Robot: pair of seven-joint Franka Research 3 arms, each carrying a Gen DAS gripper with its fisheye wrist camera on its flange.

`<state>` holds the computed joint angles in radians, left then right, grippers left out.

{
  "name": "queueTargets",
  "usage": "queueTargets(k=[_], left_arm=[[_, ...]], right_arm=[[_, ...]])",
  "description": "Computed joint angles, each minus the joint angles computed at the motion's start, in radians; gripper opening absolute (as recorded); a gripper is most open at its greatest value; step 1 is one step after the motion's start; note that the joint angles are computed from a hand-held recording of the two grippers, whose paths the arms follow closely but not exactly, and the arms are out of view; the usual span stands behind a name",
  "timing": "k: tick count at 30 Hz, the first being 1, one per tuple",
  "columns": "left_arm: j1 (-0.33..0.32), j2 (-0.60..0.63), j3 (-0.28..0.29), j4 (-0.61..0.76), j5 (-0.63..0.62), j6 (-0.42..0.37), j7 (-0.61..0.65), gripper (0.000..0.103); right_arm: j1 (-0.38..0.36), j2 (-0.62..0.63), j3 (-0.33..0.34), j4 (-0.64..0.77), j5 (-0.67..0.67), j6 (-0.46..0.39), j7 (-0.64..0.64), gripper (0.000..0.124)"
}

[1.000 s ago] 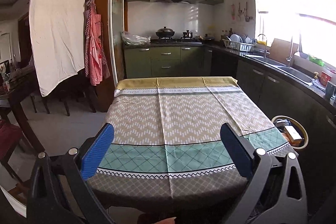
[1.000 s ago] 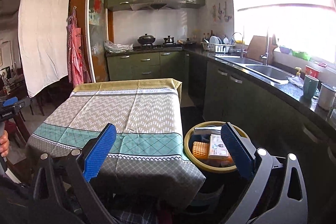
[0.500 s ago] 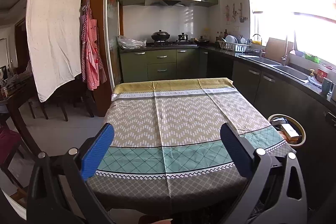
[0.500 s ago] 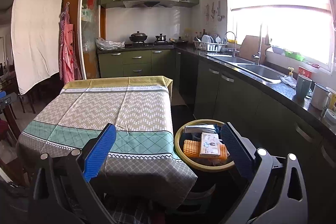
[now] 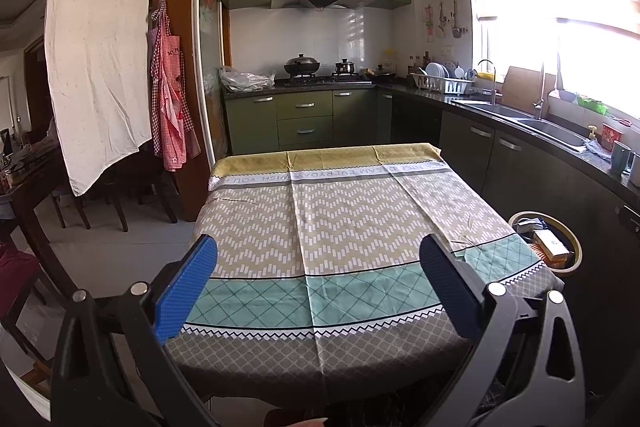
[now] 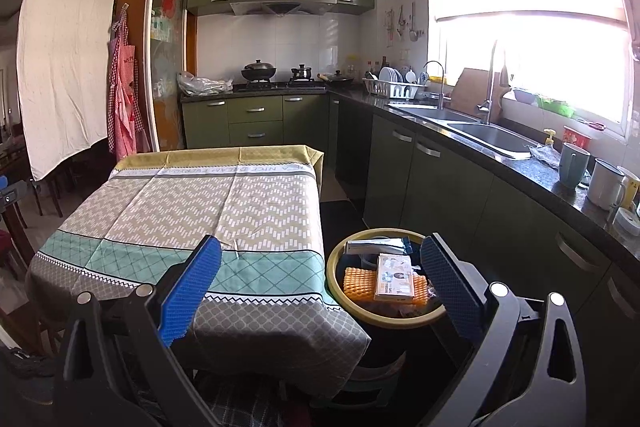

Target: Collect trash

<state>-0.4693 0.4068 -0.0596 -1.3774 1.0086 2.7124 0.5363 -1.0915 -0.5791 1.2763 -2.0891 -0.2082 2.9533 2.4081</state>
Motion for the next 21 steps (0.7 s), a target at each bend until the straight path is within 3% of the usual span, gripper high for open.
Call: queueTargets(k=[21], left_arm=[[-0.01, 0.011, -0.001, 0.01, -0.021, -0.007, 0.023, 0.096]], right_arm=[[-0.011, 0.01, 0.004, 0.004, 0.006, 0.007, -0.017, 0.098]])
